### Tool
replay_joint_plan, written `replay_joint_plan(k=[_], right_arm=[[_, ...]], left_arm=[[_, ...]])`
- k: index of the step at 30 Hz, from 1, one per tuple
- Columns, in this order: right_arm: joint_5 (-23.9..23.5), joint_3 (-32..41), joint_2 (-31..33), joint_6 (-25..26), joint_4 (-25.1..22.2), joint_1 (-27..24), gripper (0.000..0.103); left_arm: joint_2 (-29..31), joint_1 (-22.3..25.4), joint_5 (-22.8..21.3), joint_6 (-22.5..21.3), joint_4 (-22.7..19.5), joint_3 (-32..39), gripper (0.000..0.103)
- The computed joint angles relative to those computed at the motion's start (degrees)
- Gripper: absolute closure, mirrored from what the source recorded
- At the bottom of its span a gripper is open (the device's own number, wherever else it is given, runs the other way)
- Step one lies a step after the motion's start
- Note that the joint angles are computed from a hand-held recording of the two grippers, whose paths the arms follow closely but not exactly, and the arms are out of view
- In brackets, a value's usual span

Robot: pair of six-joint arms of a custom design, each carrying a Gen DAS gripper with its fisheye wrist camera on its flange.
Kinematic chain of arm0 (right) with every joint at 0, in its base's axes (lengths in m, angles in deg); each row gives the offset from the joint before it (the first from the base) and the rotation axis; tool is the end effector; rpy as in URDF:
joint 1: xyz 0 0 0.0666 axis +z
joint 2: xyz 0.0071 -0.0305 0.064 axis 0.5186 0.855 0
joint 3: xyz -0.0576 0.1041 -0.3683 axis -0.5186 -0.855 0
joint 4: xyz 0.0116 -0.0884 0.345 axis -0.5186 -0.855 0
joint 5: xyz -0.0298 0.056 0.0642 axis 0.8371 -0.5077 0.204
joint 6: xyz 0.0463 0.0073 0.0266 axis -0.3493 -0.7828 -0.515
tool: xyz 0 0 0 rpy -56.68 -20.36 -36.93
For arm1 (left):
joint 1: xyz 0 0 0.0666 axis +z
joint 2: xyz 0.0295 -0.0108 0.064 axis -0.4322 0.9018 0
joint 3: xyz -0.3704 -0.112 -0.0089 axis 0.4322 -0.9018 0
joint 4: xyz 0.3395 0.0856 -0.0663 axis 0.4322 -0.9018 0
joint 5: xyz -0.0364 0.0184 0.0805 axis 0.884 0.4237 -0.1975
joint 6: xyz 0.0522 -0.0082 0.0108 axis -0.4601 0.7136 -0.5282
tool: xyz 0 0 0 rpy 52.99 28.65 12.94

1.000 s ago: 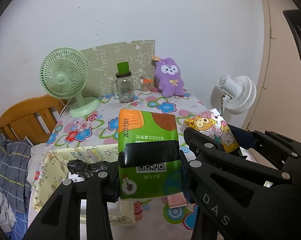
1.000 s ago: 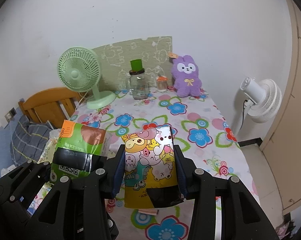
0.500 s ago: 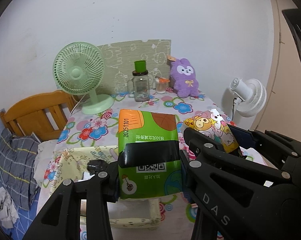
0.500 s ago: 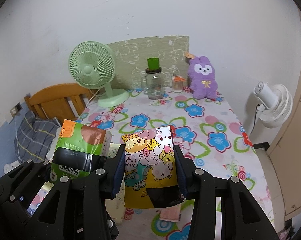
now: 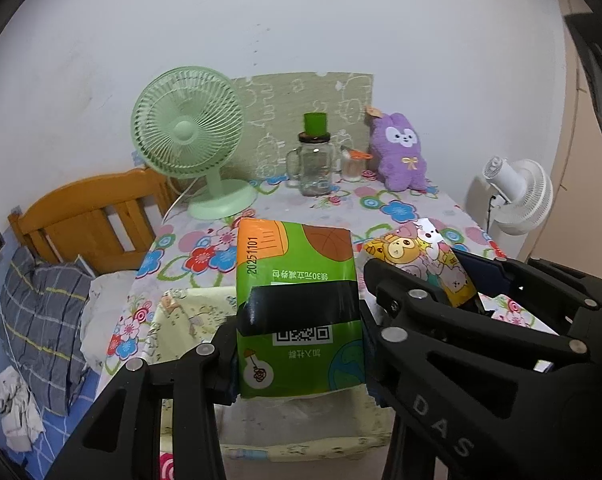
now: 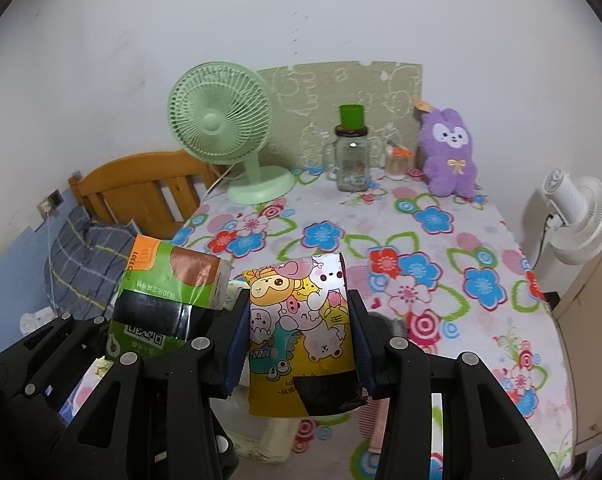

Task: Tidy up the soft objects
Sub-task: 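Lift and carry the green pack and yellow pack over the box with both tools, then lower the green pack into the box with the left tool while the right tool releases the yellow pack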

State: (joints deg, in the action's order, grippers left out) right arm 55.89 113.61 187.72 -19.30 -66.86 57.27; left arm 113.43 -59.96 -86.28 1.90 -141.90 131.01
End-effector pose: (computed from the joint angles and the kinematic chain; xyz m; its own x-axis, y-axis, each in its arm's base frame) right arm 0.5436 0.2667 0.4531 -0.6348 -0.1338 -0.7610 -0.3713 0.9165 0.1487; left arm 0.4933 -0.3171 0.4500 -0.6283 0.0180 -0.7777 -0.0306 0.9984 0.0478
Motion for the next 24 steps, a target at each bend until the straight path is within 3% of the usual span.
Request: replay_joint_plan(k=[16,24], right_arm=[[-1.62,6.41,5.94,1.02,-4.32,3.21,0.055],[-3.48,8.86,8.75,0.76,-6.04,4.03,0.055]], left_arm=[[-1.54,3.96,1.06,1.35,0.71,-5.50,0.056],[-1.86,6.09,4.41,2.34,0.53,-7.94,0.054]])
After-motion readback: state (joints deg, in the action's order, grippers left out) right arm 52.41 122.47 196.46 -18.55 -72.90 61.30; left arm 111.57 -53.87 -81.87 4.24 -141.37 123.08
